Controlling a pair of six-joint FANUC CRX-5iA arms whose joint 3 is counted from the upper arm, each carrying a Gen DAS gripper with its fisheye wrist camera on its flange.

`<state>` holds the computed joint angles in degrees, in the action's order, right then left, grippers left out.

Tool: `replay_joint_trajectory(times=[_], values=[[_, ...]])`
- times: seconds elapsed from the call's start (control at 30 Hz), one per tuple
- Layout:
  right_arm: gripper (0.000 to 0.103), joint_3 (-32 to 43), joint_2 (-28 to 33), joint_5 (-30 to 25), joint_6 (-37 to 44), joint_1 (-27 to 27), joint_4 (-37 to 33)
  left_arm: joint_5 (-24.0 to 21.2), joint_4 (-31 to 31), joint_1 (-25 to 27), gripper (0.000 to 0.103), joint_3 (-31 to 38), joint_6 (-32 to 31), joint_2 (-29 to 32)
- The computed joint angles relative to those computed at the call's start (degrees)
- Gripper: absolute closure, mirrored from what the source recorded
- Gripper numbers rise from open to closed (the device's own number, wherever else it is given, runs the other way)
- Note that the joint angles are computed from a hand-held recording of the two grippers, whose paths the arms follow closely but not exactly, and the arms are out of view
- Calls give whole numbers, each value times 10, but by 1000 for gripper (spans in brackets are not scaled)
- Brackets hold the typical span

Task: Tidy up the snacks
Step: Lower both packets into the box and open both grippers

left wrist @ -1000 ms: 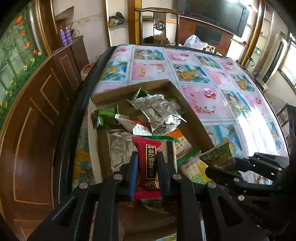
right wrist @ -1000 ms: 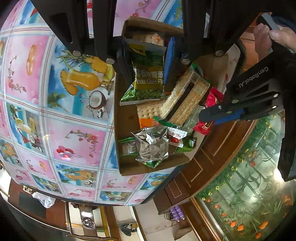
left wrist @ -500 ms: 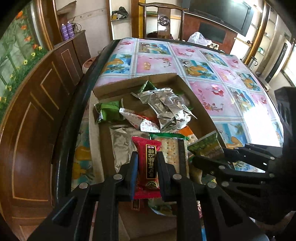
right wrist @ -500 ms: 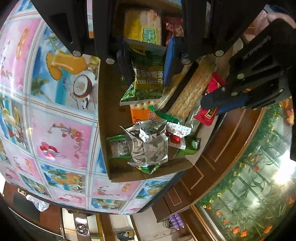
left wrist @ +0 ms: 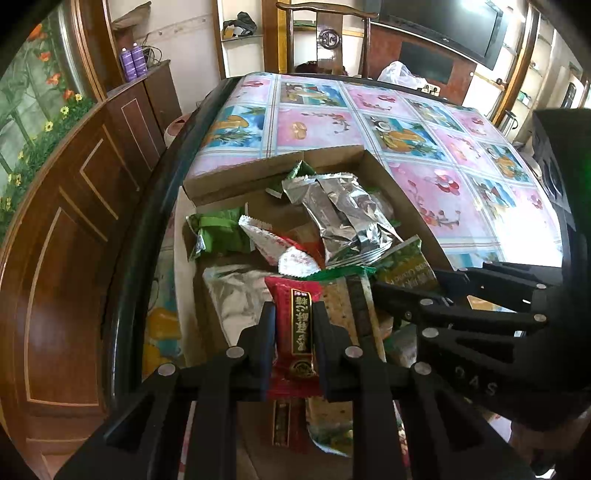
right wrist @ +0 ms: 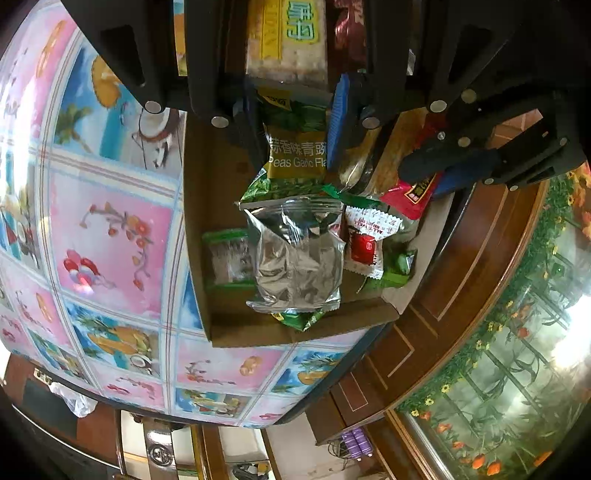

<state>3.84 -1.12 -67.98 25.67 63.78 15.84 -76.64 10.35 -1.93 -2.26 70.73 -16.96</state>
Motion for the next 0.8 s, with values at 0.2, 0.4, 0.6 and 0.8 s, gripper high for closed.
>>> replay_joint_trajectory(times=[0.2, 0.4, 0.6, 0.8], values=[[68, 16, 16, 5, 19, -16, -3, 18, -5, -3, 84, 2, 5, 8], [67, 27, 29, 11, 32, -30, 0, 33, -13, -8, 84, 3, 11, 15], [66, 33, 32, 11, 40, -36, -9, 49, -23, -17, 84, 1, 11, 14], [65, 28, 21, 12, 33, -39, -24, 52, -31, -27, 84, -2, 18, 9]])
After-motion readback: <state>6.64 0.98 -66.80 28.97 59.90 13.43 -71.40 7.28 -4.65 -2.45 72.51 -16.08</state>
